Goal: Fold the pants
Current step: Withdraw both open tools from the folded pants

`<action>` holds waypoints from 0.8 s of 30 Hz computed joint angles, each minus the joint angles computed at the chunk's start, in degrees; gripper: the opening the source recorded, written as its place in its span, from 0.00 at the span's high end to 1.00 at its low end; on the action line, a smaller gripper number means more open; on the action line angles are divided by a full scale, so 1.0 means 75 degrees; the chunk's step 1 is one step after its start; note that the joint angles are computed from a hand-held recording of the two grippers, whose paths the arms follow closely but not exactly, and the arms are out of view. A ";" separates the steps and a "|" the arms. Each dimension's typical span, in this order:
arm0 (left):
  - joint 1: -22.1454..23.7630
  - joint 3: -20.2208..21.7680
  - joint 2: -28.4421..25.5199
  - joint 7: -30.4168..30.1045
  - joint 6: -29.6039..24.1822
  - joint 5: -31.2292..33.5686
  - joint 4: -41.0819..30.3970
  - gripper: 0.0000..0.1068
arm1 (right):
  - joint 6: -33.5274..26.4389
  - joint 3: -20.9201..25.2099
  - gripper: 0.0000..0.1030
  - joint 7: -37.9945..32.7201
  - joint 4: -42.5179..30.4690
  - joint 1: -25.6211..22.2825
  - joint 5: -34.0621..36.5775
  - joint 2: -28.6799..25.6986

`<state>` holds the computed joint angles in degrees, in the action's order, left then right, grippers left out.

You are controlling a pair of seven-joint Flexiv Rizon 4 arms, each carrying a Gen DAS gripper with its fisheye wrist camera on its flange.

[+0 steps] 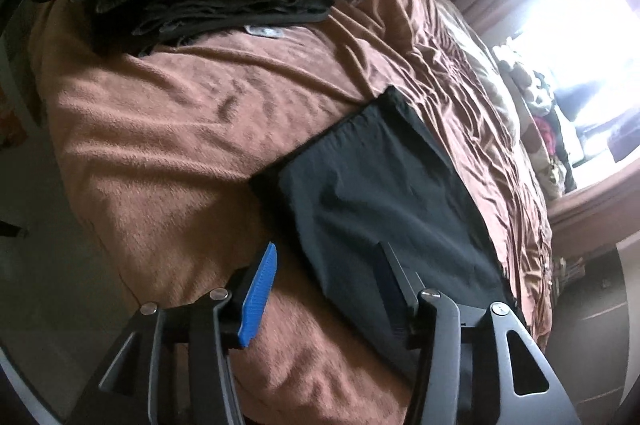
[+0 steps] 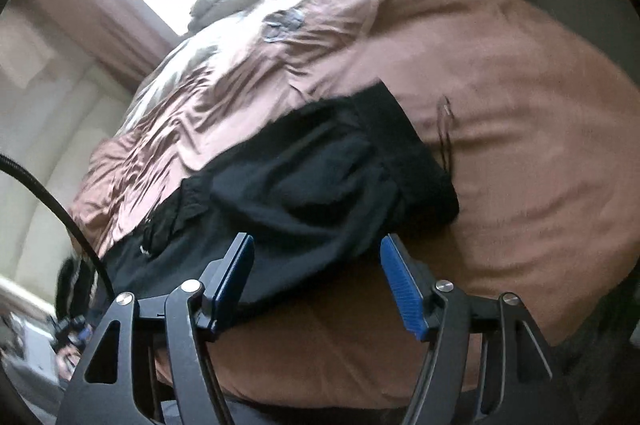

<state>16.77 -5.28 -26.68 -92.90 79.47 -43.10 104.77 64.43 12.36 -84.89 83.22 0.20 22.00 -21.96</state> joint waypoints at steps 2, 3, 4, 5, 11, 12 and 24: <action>0.0031 -0.0143 0.0037 0.0123 0.0019 -0.0100 0.0033 0.50 | 0.0038 0.0102 0.38 -0.0352 0.0003 -0.0023 -0.0001 0.0066; 0.0005 -0.0142 0.0051 0.0150 -0.0020 -0.0083 0.0023 0.50 | 0.0060 0.0088 0.38 -0.0460 -0.0006 0.0055 -0.0118 0.0080; -0.0066 -0.0081 0.0064 0.0124 -0.0072 0.0000 -0.0010 0.50 | 0.0067 0.0016 0.38 -0.0481 -0.0021 0.0217 -0.0377 0.0107; -0.0120 -0.0052 0.0077 0.0128 -0.0086 0.0063 -0.0044 0.50 | 0.0045 0.0037 0.38 -0.0649 -0.0005 0.0213 -0.0439 0.0162; -0.0350 0.0082 0.0101 0.0126 -0.0359 0.0436 -0.0447 0.50 | -0.0265 0.0039 0.38 -0.1181 -0.0542 0.0534 -0.0894 -0.0010; -0.0433 0.0196 0.0075 -0.0004 -0.0477 0.0578 -0.0586 0.50 | -0.0330 0.0040 0.38 -0.1271 -0.0664 0.0638 -0.1020 -0.0082; -0.0554 0.0434 -0.0078 -0.0626 -0.0637 0.1121 -0.0736 0.49 | -0.2338 0.0063 0.38 -0.2295 -0.3900 0.1459 -0.1809 -0.2022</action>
